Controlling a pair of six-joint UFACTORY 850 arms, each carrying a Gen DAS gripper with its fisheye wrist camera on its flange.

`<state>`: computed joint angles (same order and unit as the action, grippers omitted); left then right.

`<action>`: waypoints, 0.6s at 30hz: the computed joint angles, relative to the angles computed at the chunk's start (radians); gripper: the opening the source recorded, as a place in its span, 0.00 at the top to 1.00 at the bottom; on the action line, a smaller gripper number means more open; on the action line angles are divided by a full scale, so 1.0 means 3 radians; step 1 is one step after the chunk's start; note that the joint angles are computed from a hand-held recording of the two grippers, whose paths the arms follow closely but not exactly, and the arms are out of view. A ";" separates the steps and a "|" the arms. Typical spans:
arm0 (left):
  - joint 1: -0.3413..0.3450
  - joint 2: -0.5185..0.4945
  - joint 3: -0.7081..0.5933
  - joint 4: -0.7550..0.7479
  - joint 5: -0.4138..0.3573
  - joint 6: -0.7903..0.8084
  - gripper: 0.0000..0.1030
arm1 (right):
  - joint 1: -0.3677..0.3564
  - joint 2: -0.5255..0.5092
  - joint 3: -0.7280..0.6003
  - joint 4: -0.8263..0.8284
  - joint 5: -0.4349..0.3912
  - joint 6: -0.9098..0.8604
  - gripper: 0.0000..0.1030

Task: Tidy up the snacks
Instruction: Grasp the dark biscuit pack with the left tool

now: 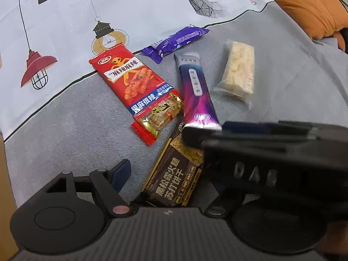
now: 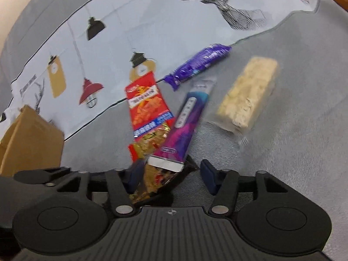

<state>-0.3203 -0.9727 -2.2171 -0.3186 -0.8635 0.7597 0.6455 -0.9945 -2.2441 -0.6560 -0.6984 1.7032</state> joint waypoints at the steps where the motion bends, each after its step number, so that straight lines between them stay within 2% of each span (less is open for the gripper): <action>1: 0.0007 0.0012 0.0012 -0.0022 -0.0008 0.0022 0.21 | 0.0000 0.0007 0.0014 -0.0040 -0.0005 0.0040 0.51; 3: 0.0008 -0.0007 -0.0030 -0.0020 -0.0047 0.0009 0.21 | -0.0005 -0.0007 -0.0013 -0.0032 -0.0041 0.0025 0.64; 5: -0.0005 -0.0021 -0.0060 0.0029 -0.0063 -0.0035 0.22 | -0.0007 0.0054 0.0098 -0.0085 -0.0007 0.0157 0.71; 8: -0.0013 0.0012 -0.0017 0.0035 -0.0047 -0.0043 0.33 | -0.0019 0.0171 0.0310 -0.0129 0.0181 0.0321 0.78; 10: -0.0013 0.0057 0.0037 0.0044 -0.0045 -0.0024 0.44 | -0.0003 0.0185 0.0326 -0.0153 0.0195 0.0295 0.83; 12: -0.0014 0.0080 0.0056 0.0112 -0.0079 -0.0063 0.47 | 0.0021 0.0232 0.0397 -0.0264 0.0163 0.0409 0.94; 14: -0.0010 0.0092 0.0059 0.0163 -0.0123 -0.0141 0.49 | 0.0032 0.0320 0.0532 -0.0345 0.0160 0.0493 0.96; 18: 0.0016 0.0158 0.0176 0.0184 -0.0041 -0.0210 0.49 | 0.0052 0.0567 0.0921 -0.0553 0.0175 0.0609 0.96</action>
<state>-0.3155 -0.9252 -2.1642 -0.2634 -0.8759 0.6967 0.6610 -0.8243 -1.9679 -0.8217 -0.6460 1.8860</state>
